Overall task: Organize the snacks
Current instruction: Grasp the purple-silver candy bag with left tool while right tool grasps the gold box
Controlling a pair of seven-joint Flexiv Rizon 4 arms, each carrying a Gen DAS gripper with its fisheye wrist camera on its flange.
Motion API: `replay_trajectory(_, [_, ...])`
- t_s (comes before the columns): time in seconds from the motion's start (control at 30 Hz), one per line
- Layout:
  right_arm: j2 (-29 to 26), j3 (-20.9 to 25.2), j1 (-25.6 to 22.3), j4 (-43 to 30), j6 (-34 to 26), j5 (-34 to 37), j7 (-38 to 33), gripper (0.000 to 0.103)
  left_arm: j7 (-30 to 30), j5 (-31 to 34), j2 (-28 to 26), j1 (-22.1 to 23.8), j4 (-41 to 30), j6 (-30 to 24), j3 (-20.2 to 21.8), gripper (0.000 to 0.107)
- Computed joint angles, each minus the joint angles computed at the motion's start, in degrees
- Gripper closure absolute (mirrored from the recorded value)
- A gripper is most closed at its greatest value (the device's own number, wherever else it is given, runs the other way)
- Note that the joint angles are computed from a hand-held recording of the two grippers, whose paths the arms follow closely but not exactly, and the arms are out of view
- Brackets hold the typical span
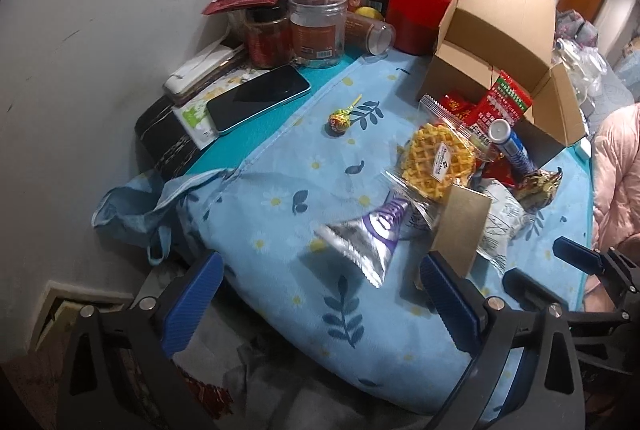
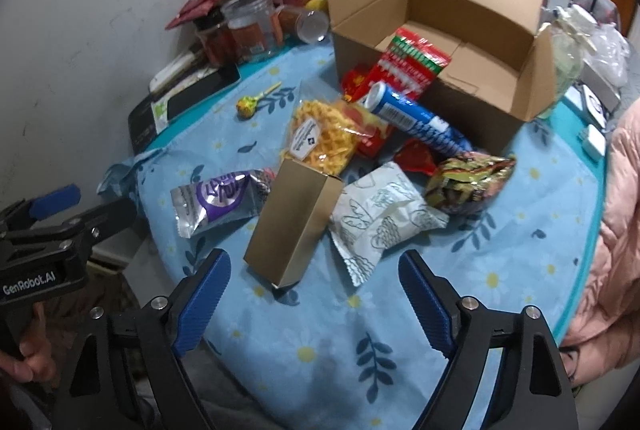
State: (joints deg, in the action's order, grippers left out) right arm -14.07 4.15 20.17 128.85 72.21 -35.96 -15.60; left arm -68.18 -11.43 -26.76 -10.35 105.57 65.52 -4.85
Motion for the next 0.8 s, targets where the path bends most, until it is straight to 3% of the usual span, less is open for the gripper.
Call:
replay_trajectory(0.2, [-4.9, 1.6, -1.2, -4.4, -0.4, 7.3, -7.3, 0.021, 4.4, 0.5, -4.9, 0.3, -5.9, -3.5, -1.2, 0.009])
replay_trajectory(0.47, [-8.9, 1.1, -1.2, -8.2, 0.2, 13.2, -13.0, 0.025, 8.9, -0.5, -11.0, 0.4, -13.3, -12.9, -1.8, 0.032])
replay_trajectory(0.67, [-11.3, 2.2, -1.6, -10.7, 0.5, 17.3, -16.6, 0.027, 10.9, -2.3, -11.5, 1.2, -12.7, -15.9, -2.1, 0.043])
replay_trajectory(0.8, [-12.9, 3.1, -1.9, -12.4, -0.8, 20.3, -18.7, 0.032, 10.3, -2.9, -10.9, 1.6, -11.3, -16.6, -1.5, 0.043])
